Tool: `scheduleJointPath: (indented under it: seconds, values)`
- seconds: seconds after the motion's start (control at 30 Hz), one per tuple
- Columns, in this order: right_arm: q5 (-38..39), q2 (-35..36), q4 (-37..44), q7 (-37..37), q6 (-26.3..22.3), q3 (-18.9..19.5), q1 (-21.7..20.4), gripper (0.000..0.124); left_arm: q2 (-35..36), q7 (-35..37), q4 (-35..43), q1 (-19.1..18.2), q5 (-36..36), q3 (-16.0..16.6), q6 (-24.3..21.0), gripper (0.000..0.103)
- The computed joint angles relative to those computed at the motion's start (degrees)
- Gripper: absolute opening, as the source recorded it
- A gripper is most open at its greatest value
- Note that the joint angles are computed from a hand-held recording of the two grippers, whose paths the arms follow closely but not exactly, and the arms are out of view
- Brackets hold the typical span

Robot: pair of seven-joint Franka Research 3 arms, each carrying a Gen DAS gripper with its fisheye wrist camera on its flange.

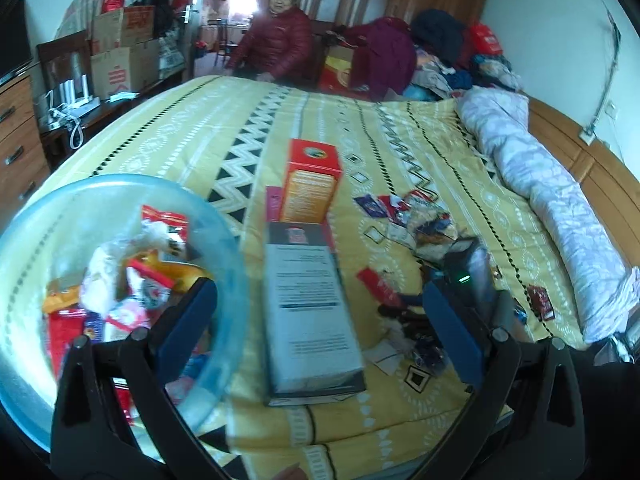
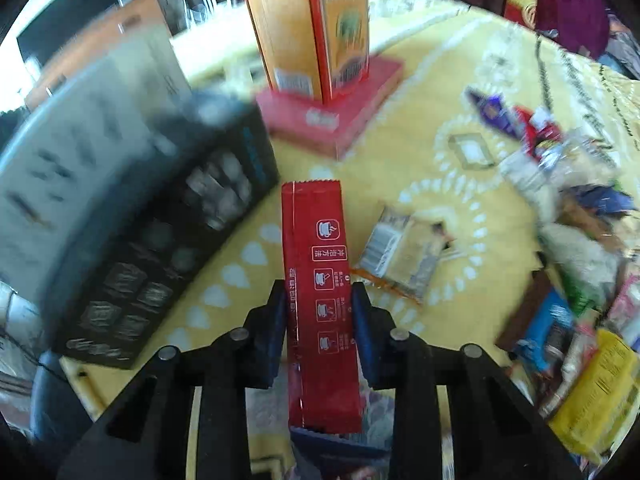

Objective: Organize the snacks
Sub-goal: 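Grasp a long red stick packet from the bed with the right tool, then grasp a dark blue packet with the left tool while the right tool holds the red stick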

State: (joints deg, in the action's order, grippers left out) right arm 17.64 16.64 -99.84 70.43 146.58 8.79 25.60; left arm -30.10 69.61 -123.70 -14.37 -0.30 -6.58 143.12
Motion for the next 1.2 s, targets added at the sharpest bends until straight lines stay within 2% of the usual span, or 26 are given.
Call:
scheduleJointPath:
  seconds: [0.13, 0.2, 0.27, 0.3, 0.4, 0.43, 0.5, 0.63, 0.73, 0.87, 0.9, 0.93, 1.0, 1.1, 1.2]
  values:
    - [12.41, -10.82, -10.34, -6.87, 7.67, 1.35, -3.56, 0.034, 2.38, 1.74, 1.87, -2.90, -2.06, -0.64, -0.18, 0.103]
    - [19.16, -16.94, -15.86, -10.39, 10.97, 0.36, -4.32, 0.034, 4.36, 4.03, 2.65, -5.44, -5.29, -0.11, -0.43, 0.103]
    - [22.74, -22.29, -20.64, -10.85, 13.59, -1.38, -4.38, 0.034, 6.76, 6.47, 3.73, -7.34, -8.84, 0.32, -1.72, 0.103]
    - [23.71, -24.42, -22.70, -10.90, 13.80, -2.31, -4.31, 0.034, 9.05, 9.12, 4.49, -9.30, -12.58, 1.11, -2.99, 0.103]
    - [23.02, -29.64, -28.26, -7.93, 12.30, -4.35, -4.85, 0.034, 13.85, 12.32, 4.81, -11.43, -23.86, 1.74, -6.57, 0.100]
    - [22.83, -31.36, -30.64, -7.26, 11.27, -5.06, -5.05, 0.034, 15.56, 12.80, 4.97, -11.76, -27.55, 1.70, -7.91, 0.096]
    - [22.16, -33.39, -33.74, -6.56, 10.13, -6.05, -5.36, 0.034, 18.45, 10.76, 5.32, -11.11, -30.33, 0.10, -9.25, 0.087]
    - [24.88, -36.36, -39.01, -8.46, 8.94, -8.66, -4.71, 0.034, 21.68, 1.24, 6.47, -7.74, -21.14, -5.64, -6.78, 0.081]
    - [27.73, -36.75, -39.91, -11.21, 8.96, -9.83, -3.87, 0.034, 24.42, -5.54, 8.79, -6.51, -13.59, -7.99, -6.26, 0.081]
    - [31.54, -35.77, -39.26, -14.93, 8.54, -10.69, -3.21, 0.034, 27.50, -7.76, 10.50, -6.16, -5.90, -9.14, -8.46, 0.069]
    - [32.56, -35.62, -39.25, -15.76, 8.50, -10.78, -3.16, 0.034, 27.15, -8.23, 9.71, -6.22, -4.04, -9.41, -7.24, 0.062]
    - [33.55, -35.67, -39.31, -16.56, 8.35, -10.88, -3.17, 0.034, 26.85, -7.94, 8.96, -6.29, -3.04, -9.51, -6.04, 0.047]
    - [34.71, -35.49, -39.37, -17.44, 8.54, -10.61, -3.40, 0.034, 26.45, -7.42, 8.34, -6.45, -1.72, -9.62, -5.42, 0.045]
    - [36.29, -35.61, -39.73, -18.35, 8.74, -10.49, -3.83, 0.034, 23.99, -5.15, 5.77, -6.75, -3.65, -9.19, -1.73, 0.039]
    - [37.51, -35.93, -39.91, -18.97, 9.52, -10.26, -4.02, 0.034, 21.65, -3.83, 5.43, -7.02, -2.33, -9.08, -0.33, 0.039]
